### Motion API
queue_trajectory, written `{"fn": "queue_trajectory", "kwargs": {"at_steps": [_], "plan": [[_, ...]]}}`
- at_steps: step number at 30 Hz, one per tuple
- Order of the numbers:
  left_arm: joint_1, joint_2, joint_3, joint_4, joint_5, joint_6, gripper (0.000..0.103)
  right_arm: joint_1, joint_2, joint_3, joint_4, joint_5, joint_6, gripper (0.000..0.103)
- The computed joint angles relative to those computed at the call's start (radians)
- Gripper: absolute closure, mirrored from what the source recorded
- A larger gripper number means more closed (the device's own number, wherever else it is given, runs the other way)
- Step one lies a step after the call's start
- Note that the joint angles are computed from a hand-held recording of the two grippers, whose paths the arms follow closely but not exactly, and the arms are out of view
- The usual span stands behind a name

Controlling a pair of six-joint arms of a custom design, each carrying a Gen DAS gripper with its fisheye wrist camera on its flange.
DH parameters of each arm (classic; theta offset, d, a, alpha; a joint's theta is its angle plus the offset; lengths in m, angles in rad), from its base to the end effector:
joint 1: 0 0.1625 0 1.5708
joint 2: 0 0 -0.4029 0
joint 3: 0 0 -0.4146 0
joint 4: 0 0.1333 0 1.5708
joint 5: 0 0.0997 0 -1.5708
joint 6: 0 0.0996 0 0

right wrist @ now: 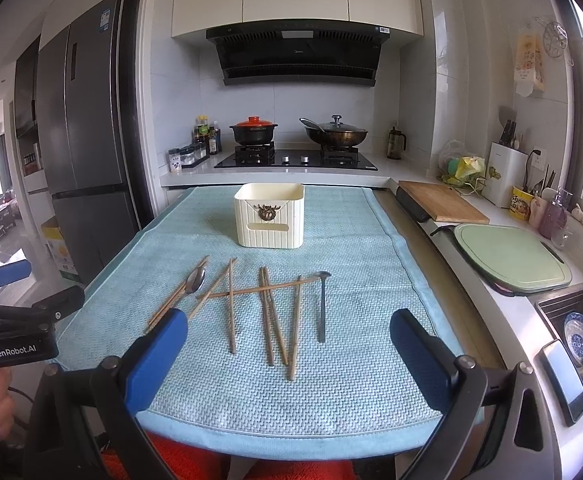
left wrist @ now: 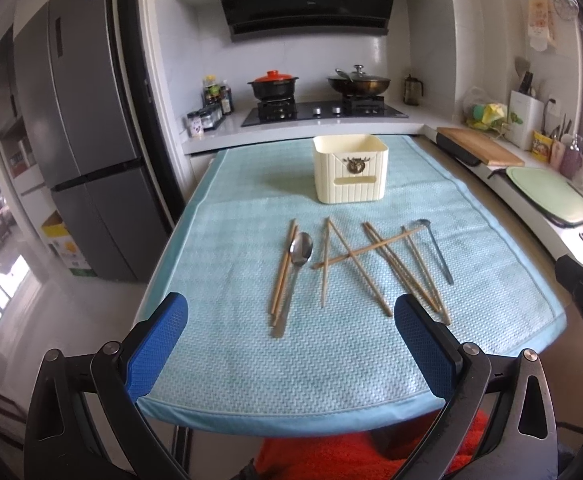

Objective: Organize utensils
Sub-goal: 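Lower the left tool toward the wooden chopsticks beside the steel spoon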

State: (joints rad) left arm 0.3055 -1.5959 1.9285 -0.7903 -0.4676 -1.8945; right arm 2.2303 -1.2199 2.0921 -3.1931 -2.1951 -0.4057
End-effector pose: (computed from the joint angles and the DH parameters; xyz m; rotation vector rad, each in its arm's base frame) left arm -0.3009 -0.3279 0.3206 0.0978 1.9157 -1.1123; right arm 0.3860 -0.3754 0.2322 0.9657 -2.2450 1.0458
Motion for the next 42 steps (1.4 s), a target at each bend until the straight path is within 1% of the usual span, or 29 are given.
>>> {"fn": "queue_trajectory", "kwargs": {"at_steps": [4, 7, 9, 12, 14, 16, 17, 19, 21, 24, 26, 28, 31, 33, 38, 40, 42], "plan": [[0.028, -0.002, 0.003, -0.015, 0.009, 0.021, 0.000, -0.014, 0.019, -0.021, 0.015, 0.012, 0.000, 0.000], [0.048, -0.027, 0.015, -0.026, 0.018, 0.038, 0.000, -0.033, 0.019, -0.030, 0.017, 0.036, -0.007, 0.000], [0.060, -0.054, 0.027, -0.023, 0.022, 0.032, 0.000, -0.047, 0.017, -0.030, -0.027, 0.055, -0.035, 0.000], [0.089, -0.087, 0.041, -0.020, 0.039, 0.022, 0.000, -0.066, 0.028, -0.045, -0.099, 0.051, -0.078, 0.000], [0.107, -0.101, 0.053, -0.018, 0.051, 0.008, 0.000, -0.090, 0.026, -0.060, -0.084, 0.068, -0.076, 0.000], [0.130, -0.109, 0.061, -0.026, 0.055, 0.005, 0.000, -0.118, 0.023, -0.069, -0.050, 0.110, -0.067, 0.000], [0.142, -0.114, 0.068, -0.049, 0.055, 0.023, 0.000, -0.131, 0.023, -0.072, -0.038, 0.129, -0.065, 0.000], [0.168, -0.123, 0.081, -0.106, 0.057, 0.083, 0.000, -0.149, 0.034, -0.081, -0.011, 0.138, -0.060, 0.000], [0.197, -0.118, 0.086, -0.178, 0.045, 0.179, 0.000, -0.163, 0.047, -0.096, 0.037, 0.139, -0.049, 0.000], [0.257, -0.120, 0.100, -0.355, 0.010, 0.381, 0.000, -0.177, 0.073, -0.130, 0.118, 0.117, -0.018, 0.000], [0.290, -0.137, 0.122, -0.475, -0.001, 0.479, 0.000, -0.186, 0.091, -0.157, 0.179, 0.104, -0.005, 0.000], [0.320, -0.151, 0.139, -0.585, -0.010, 0.562, 0.000, -0.190, 0.112, -0.181, 0.210, 0.082, -0.016, 0.000], [0.355, -0.165, 0.148, -0.679, -0.013, 0.637, 0.000, -0.191, 0.147, -0.210, 0.221, 0.052, -0.043, 0.000], [0.378, -0.168, 0.145, -0.724, -0.011, 0.689, 0.000, -0.194, 0.162, -0.223, 0.227, 0.047, -0.042, 0.000], [0.453, -0.140, 0.107, -0.831, -0.006, 0.839, 0.000, -0.213, 0.194, -0.270, 0.268, 0.059, -0.004, 0.000], [0.496, -0.111, 0.083, -0.903, -0.015, 0.922, 0.000, -0.222, 0.202, -0.288, 0.293, 0.073, 0.013, 0.002], [0.548, -0.073, 0.055, -1.009, -0.048, 1.038, 0.000, -0.227, 0.211, -0.303, 0.309, 0.080, 0.023, 0.007]]}}
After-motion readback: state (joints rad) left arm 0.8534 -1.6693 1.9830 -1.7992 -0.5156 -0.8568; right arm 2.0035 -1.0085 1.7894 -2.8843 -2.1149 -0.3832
